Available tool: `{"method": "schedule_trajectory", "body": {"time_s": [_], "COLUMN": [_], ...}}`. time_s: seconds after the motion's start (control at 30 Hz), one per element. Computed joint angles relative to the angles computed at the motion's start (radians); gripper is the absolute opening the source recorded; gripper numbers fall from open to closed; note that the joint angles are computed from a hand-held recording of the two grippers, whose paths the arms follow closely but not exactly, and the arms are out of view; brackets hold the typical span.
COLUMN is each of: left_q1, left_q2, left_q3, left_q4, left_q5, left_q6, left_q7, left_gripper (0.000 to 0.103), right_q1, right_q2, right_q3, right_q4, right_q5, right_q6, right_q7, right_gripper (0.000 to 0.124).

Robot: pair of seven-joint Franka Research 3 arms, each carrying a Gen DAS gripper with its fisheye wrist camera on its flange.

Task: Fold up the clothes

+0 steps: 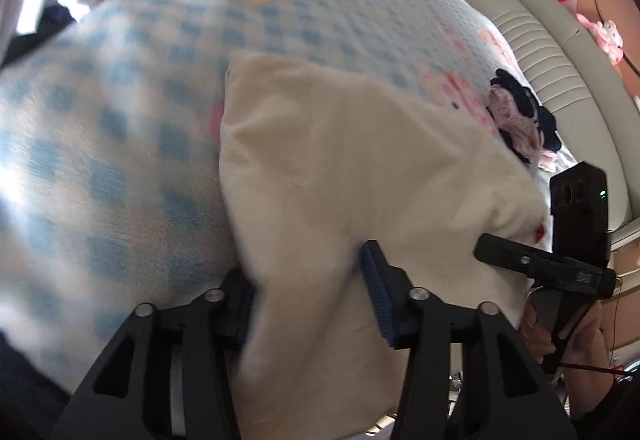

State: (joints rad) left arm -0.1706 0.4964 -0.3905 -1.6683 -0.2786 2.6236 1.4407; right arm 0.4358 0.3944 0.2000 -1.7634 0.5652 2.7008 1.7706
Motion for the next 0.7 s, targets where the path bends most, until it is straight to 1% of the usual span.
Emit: {"method": "schedule_trajectory", "body": {"time_s": [0.03,0.07,0.1,0.13,0.17,0.2,0.23,0.27,0.3,0.33,0.37,0.4,0.5,0.6,0.7], "left_q1": [-0.002,-0.005,-0.021,-0.037,-0.052,-0.065,-0.065,-0.065,-0.065,-0.051,-0.044,-0.04,-0.077,-0.1,-0.094], "left_q2": [-0.003,-0.006,-0.016,-0.026,-0.034,-0.043,-0.052,-0.061,-0.07,-0.081,-0.089,-0.096,-0.103,-0.096,-0.1], "left_q3": [0.002,0.005,0.019,0.033,0.045,0.056,0.055,0.056,0.054,0.037,0.026,0.017,0.035,0.047,0.034], "left_q4": [-0.001,-0.002,-0.004,-0.007,-0.01,-0.012,-0.015,-0.019,-0.023,-0.03,-0.033,-0.033,-0.01,0.02,0.027], "left_q5": [-0.004,-0.005,0.019,0.047,0.077,0.105,0.114,0.122,0.128,0.108,0.096,0.086,0.14,0.171,0.152], "left_q6": [0.001,0.002,0.002,0.001,-0.001,-0.003,-0.002,-0.002,0.001,0.015,0.025,0.033,0.016,-0.003,-0.007], "left_q7": [-0.015,-0.03,-0.052,-0.069,-0.087,-0.103,-0.108,-0.113,-0.115,-0.097,-0.081,-0.066,-0.07,-0.087,-0.078], "left_gripper": [0.05,0.047,0.044,0.04,0.037,0.035,0.031,0.027,0.025,0.02,0.019,0.019,0.019,0.019,0.019], "right_q1": [0.01,0.039,0.064,0.077,0.082,0.08,0.065,0.047,0.031,0.021,0.021,0.03,0.066,0.082,0.092], "right_q2": [0.013,0.019,0.024,0.022,0.015,0.006,-0.009,-0.029,-0.05,-0.069,-0.08,-0.088,-0.109,-0.118,-0.154], "right_q3": [-0.008,-0.037,-0.059,-0.068,-0.068,-0.063,-0.046,-0.026,-0.008,0.002,0.001,-0.009,-0.042,-0.049,-0.06], "right_q4": [0.014,0.035,0.054,0.06,0.058,0.051,0.029,0.001,-0.025,-0.043,-0.049,-0.049,-0.049,-0.046,-0.087], "right_q5": [-0.019,-0.079,-0.134,-0.17,-0.191,-0.197,-0.173,-0.136,-0.098,-0.071,-0.066,-0.082,-0.166,-0.209,-0.251], "right_q6": [-0.005,-0.025,-0.04,-0.042,-0.039,-0.03,-0.004,0.03,0.059,0.076,0.08,0.077,0.064,0.064,0.077], "right_q7": [0.013,0.06,0.098,0.117,0.125,0.125,0.109,0.087,0.064,0.049,0.045,0.053,0.105,0.141,0.178], "right_gripper": [0.098,0.098,0.093,0.086,0.083,0.078,0.072,0.068,0.062,0.058,0.057,0.056,0.053,0.052,0.05]}}
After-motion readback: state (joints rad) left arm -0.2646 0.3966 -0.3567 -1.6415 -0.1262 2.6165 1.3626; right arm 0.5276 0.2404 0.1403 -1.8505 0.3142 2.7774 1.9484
